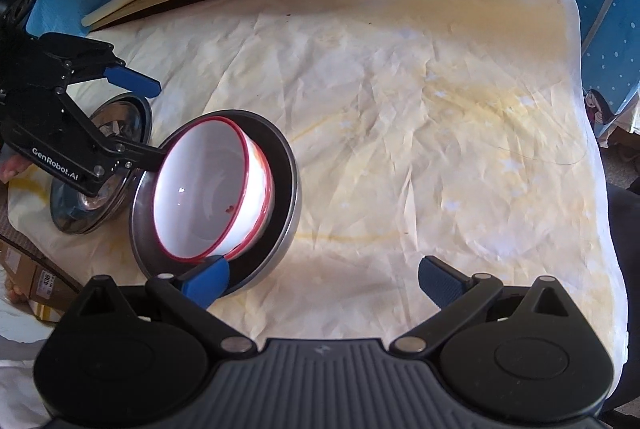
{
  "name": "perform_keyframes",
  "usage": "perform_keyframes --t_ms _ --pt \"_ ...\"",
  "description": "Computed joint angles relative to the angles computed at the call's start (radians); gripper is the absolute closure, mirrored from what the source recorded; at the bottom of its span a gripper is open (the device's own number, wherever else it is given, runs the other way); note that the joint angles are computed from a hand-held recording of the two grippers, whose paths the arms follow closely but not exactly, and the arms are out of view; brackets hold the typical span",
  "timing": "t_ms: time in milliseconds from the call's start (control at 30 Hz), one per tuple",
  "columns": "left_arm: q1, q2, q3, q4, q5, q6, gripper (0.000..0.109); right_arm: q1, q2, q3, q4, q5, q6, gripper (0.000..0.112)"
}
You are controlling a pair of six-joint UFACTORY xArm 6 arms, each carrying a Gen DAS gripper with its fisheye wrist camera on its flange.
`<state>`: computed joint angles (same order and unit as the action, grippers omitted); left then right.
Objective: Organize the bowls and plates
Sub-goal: 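Reach the left gripper to the steel bowl rim and close on it, then lift the steel bowl with nested white bowls and carry it over the steel plates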
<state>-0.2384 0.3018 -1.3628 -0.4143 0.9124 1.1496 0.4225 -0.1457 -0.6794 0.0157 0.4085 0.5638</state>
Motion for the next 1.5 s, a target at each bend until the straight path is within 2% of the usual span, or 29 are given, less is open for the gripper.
perform_keyframes --t_ms 200,267,467,633,700,867,1100,1267,1500 --pt "0.006 -0.005 -0.009 -0.016 0.053 -0.028 0.045 0.004 0.000 -0.002 -0.024 0.007 0.026 0.010" --pt "0.008 -0.004 -0.016 -0.021 0.078 -0.038 0.053 0.003 -0.001 -0.005 0.011 0.018 0.009 0.011" --pt "0.007 -0.003 -0.028 -0.022 0.126 -0.076 0.073 -0.006 0.004 -0.012 0.160 0.027 -0.074 0.027" --pt "0.001 -0.005 -0.026 -0.019 0.146 -0.111 0.091 -0.012 0.001 -0.011 0.285 0.030 -0.120 0.036" --pt "-0.004 -0.007 -0.024 -0.012 0.145 -0.131 0.094 -0.010 0.000 -0.012 0.315 0.030 -0.118 0.043" --pt "-0.020 -0.029 0.014 0.006 0.104 -0.175 0.099 0.001 -0.003 -0.012 0.395 0.022 -0.129 0.064" --pt "-0.021 -0.039 0.033 0.001 0.087 -0.195 0.099 0.003 0.019 -0.058 0.387 0.066 -0.106 0.082" --pt "-0.021 -0.039 0.033 0.000 0.087 -0.207 0.099 0.006 0.040 -0.095 0.359 0.105 -0.034 0.092" --pt "-0.019 -0.041 0.037 -0.005 0.082 -0.219 0.100 0.009 0.076 -0.149 0.280 0.164 0.081 0.093"
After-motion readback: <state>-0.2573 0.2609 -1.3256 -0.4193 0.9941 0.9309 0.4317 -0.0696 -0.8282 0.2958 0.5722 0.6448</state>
